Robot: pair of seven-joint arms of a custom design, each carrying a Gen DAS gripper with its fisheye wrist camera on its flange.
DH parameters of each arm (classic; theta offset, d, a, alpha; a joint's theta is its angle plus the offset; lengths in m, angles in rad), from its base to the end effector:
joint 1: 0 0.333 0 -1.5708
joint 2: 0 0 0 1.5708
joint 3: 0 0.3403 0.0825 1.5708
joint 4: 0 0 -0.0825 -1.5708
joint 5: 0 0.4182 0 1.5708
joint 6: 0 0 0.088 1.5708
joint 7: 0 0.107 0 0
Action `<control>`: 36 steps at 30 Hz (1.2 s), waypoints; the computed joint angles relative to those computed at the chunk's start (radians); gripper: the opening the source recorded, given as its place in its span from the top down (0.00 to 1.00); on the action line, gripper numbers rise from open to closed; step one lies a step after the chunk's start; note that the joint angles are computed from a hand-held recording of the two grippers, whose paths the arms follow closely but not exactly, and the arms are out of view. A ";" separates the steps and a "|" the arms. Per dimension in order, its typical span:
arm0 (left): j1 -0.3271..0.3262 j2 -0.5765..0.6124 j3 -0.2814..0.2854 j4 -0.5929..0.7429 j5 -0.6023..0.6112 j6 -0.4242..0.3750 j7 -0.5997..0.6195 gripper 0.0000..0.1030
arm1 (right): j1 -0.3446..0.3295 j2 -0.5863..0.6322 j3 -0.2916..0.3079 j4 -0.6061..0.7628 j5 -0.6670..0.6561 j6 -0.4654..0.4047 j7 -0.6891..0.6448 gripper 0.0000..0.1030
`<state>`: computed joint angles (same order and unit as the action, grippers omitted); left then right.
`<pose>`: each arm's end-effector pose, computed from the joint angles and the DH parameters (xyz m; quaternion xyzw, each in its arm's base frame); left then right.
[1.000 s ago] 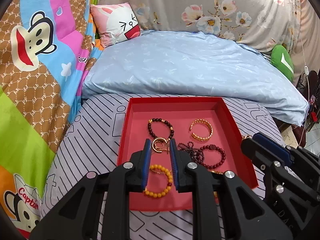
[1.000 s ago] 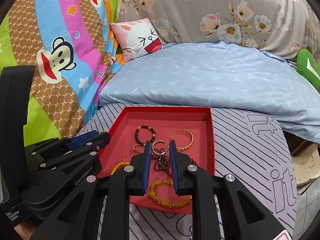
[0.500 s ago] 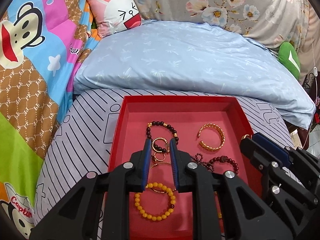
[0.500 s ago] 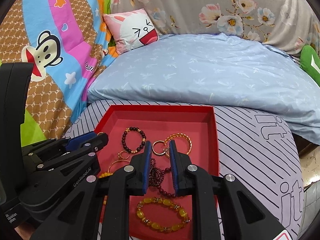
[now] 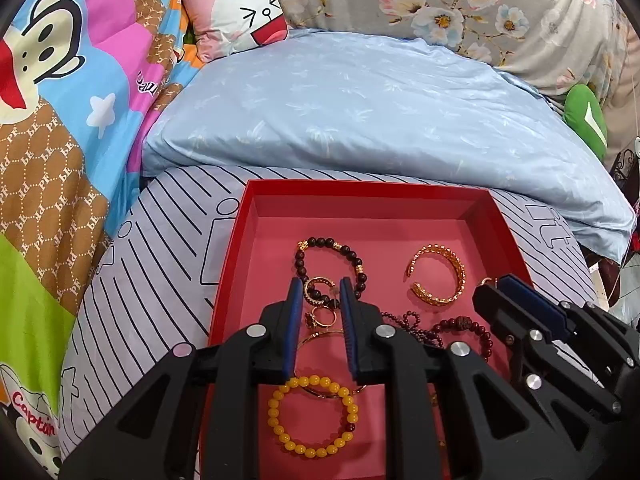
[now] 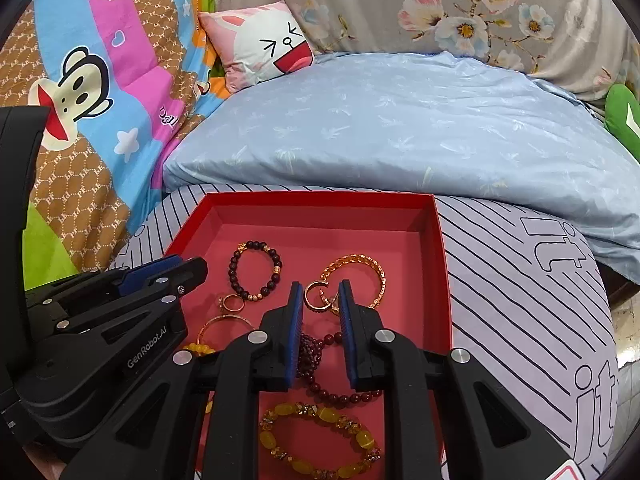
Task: Organize jewelry
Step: 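Lower both earrings into the red tray and open both grippers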
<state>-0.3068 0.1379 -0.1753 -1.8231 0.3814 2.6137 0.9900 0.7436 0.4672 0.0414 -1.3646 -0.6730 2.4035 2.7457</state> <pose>0.6020 -0.3173 0.5445 -0.6099 0.7141 -0.2737 0.2076 0.5630 0.5463 0.5307 -0.6447 0.6617 -0.2174 0.3153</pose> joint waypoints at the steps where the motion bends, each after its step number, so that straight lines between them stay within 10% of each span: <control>1: -0.002 0.002 0.001 0.001 0.006 -0.001 -0.003 0.82 | -0.001 0.003 0.000 0.002 0.001 -0.002 -0.002 0.83; 15: -0.008 0.011 0.002 0.007 0.017 -0.005 -0.008 0.81 | 0.008 0.007 -0.006 0.004 -0.004 -0.010 -0.002 0.82; 19: -0.016 0.008 0.009 0.003 0.054 0.000 -0.042 0.62 | 0.009 0.002 -0.006 -0.003 -0.010 -0.011 0.009 0.79; 36: 0.024 -0.113 -0.018 -0.118 0.137 0.013 -0.162 0.38 | 0.031 -0.095 0.017 -0.106 -0.114 -0.061 0.139 0.46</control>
